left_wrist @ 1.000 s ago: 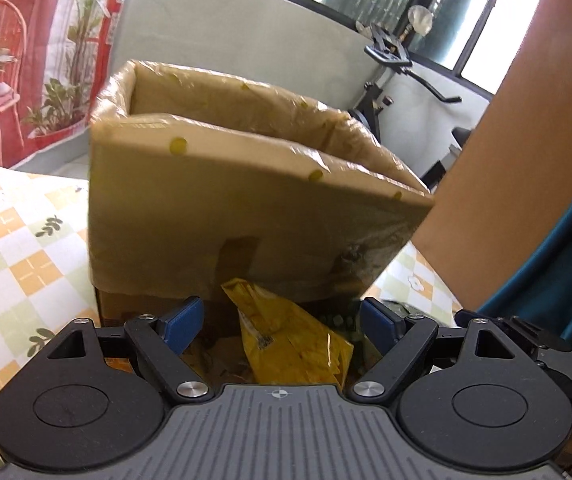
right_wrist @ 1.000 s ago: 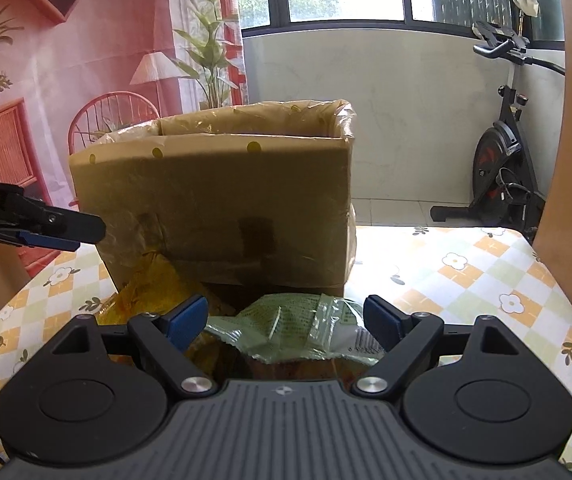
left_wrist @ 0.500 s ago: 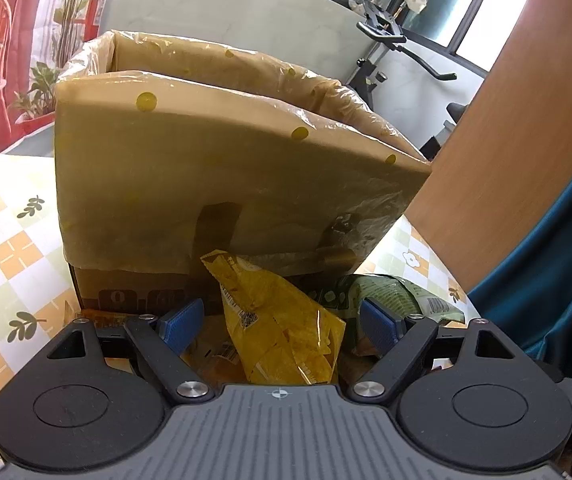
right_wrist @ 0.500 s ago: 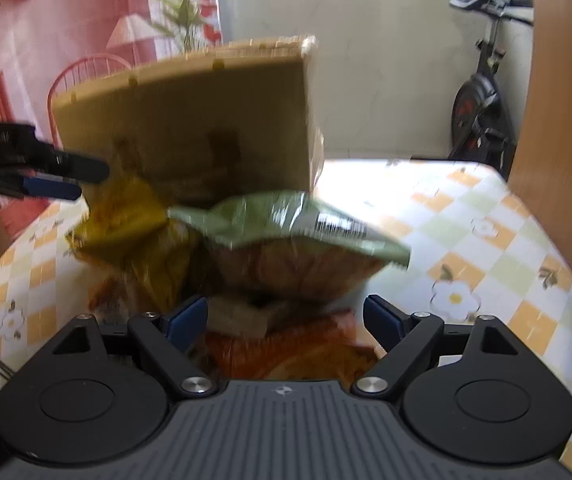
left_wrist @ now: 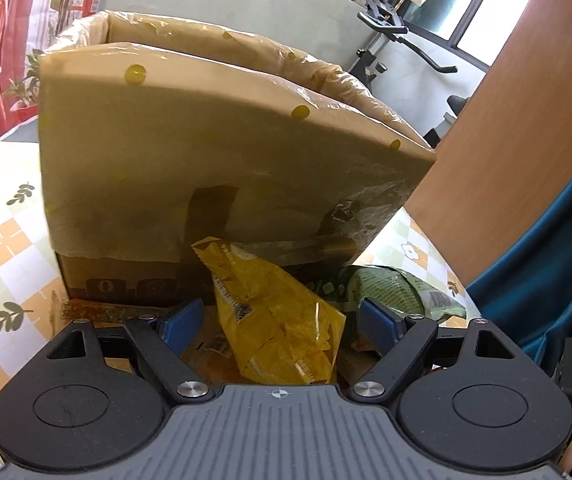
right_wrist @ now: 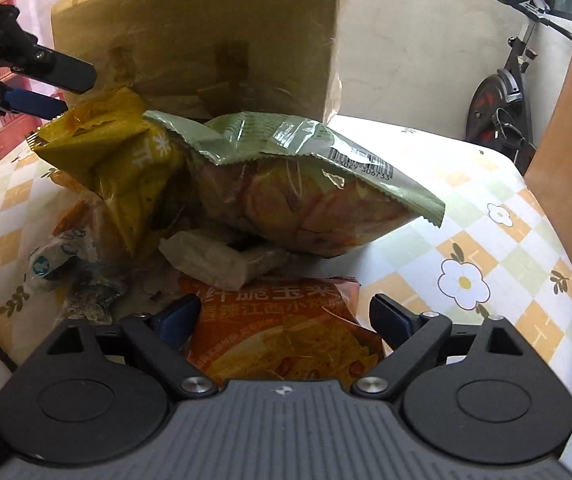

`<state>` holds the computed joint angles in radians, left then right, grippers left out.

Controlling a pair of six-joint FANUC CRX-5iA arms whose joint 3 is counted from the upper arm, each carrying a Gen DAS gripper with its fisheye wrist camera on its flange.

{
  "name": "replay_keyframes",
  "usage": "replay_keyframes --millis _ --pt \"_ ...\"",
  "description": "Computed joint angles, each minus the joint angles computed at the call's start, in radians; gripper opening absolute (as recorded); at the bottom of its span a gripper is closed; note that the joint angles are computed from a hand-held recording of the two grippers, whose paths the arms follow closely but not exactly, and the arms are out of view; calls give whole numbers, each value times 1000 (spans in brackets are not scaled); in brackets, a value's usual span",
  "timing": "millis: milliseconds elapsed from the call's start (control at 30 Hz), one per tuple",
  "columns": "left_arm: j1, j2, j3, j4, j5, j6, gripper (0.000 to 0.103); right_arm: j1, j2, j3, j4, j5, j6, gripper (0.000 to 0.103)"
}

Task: Organize snacks

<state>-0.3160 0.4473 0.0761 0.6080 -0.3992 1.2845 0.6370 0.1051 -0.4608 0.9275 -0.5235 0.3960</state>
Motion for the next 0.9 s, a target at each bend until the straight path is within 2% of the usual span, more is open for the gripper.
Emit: replay_keyframes --millis 100,233,467,667,733,900 --pt "-2 23 24 7 -16 -5 87 0 0 -14 44 3 -33 93" --pt "-2 65 91 -69 -53 69 87 0 1 -28 90 -1 -64 93" --pt "-4 124 171 -116 -97 133 87 10 5 -24 87 -17 -73 93" --pt "-7 125 115 9 -58 12 84 17 15 -14 85 -35 -54 96" --pt "-10 116 106 -10 -42 -1 68 20 19 -10 77 -41 -42 96" --pt "-9 86 43 84 -12 -97 61 27 29 8 43 -60 -3 97"
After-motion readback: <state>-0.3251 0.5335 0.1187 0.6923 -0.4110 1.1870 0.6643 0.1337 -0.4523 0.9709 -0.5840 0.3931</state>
